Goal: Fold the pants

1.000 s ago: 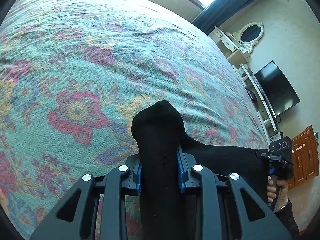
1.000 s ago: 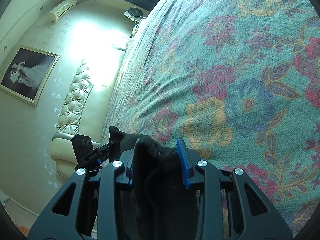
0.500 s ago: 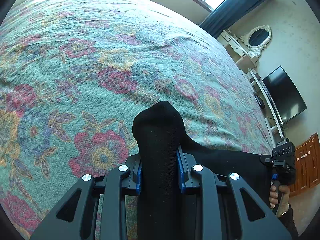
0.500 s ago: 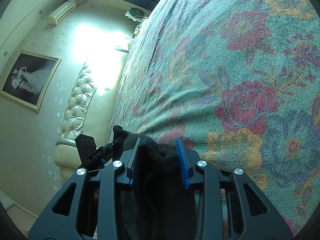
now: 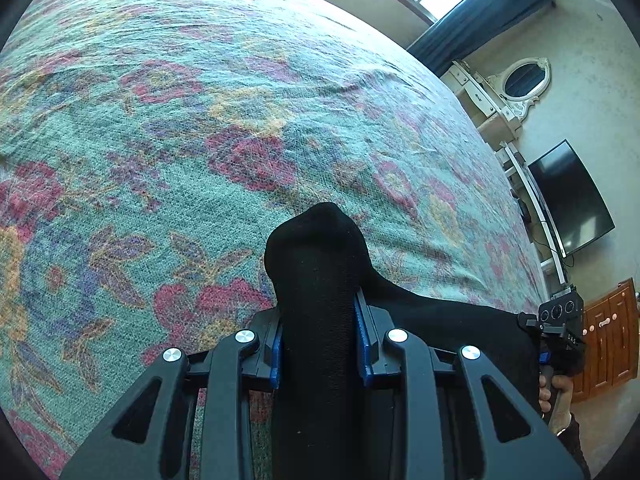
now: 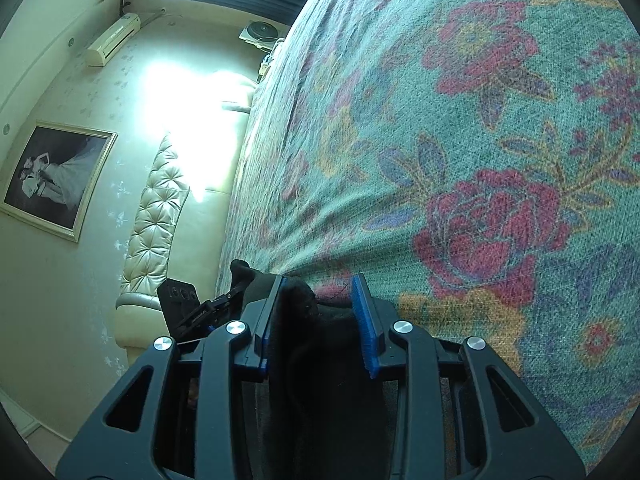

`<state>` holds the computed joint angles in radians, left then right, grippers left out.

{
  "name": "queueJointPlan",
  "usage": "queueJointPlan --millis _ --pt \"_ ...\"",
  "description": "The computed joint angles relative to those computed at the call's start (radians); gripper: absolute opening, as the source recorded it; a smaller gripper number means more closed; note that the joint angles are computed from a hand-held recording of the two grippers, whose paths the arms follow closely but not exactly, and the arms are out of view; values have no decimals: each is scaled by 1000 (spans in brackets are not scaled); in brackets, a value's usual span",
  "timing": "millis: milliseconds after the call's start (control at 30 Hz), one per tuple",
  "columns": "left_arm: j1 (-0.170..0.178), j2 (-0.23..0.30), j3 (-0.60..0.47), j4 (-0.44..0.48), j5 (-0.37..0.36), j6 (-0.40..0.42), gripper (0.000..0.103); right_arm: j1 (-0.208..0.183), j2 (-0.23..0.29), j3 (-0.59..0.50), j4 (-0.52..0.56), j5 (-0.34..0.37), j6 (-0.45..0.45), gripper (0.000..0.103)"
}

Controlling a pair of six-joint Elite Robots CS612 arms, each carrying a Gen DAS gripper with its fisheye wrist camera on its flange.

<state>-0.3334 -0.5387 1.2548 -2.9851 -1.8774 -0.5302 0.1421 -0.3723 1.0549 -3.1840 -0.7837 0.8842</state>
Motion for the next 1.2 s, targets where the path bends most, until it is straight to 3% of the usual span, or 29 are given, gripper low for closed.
queueJointPlan --millis 733,933,1067,1167,1200 --pt "4 9 -6 -8 -14 -2 29 -6 2 15 -25 -9 25 31" --pt "2 10 -13 -7 6 8 29 -4 6 4 -36 -30 33 22" --pt "2 5 -1 -51 17 6 29 -7 13 -5 -85 -30 59 9" --pt "5 8 -6 -61 12 -3 29 -8 10 -7 -60 -34 47 10" --pt "6 12 -14 -44 2 -3 29 -8 7 -4 -42 -36 34 14"
